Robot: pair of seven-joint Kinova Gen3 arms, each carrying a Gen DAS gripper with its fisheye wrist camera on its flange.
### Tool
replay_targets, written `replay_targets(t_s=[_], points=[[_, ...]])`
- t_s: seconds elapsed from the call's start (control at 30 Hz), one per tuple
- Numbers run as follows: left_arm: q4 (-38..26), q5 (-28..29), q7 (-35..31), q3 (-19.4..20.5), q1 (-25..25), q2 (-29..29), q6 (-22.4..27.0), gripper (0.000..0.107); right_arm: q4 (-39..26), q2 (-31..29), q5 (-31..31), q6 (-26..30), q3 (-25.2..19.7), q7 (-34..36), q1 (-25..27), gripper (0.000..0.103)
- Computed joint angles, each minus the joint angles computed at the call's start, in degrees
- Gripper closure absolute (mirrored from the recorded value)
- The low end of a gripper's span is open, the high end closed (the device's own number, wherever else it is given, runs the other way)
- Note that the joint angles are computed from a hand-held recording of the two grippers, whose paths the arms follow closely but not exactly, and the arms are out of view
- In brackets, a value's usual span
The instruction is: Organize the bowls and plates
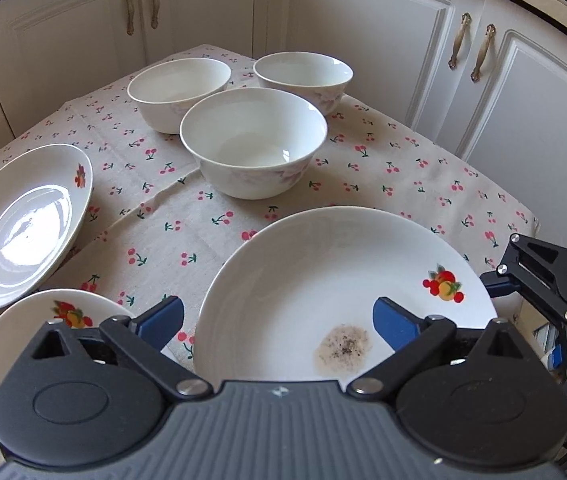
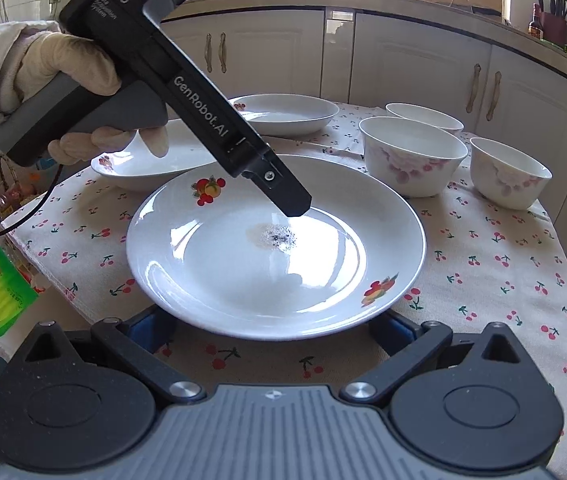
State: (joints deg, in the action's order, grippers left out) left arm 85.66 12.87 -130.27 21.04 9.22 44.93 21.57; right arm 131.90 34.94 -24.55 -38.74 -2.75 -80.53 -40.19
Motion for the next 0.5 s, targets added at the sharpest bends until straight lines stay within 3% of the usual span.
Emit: replay_targets(t_s=[0.2, 0.5], points=[[-9.06, -0.8, -0.55, -2.31, 1.79, 3.07, 11.79, 0.013, -0.34, -0.25, 0.11, 0.97, 0.07, 0.12, 0.19, 0.0], [-15.0, 0.38, -2.67, -4.83, 3.25, 5.63, 20.82, 0.016, -0.24, -0.35, 0.01, 0.94, 0.0, -0.26, 0.16, 0.0]])
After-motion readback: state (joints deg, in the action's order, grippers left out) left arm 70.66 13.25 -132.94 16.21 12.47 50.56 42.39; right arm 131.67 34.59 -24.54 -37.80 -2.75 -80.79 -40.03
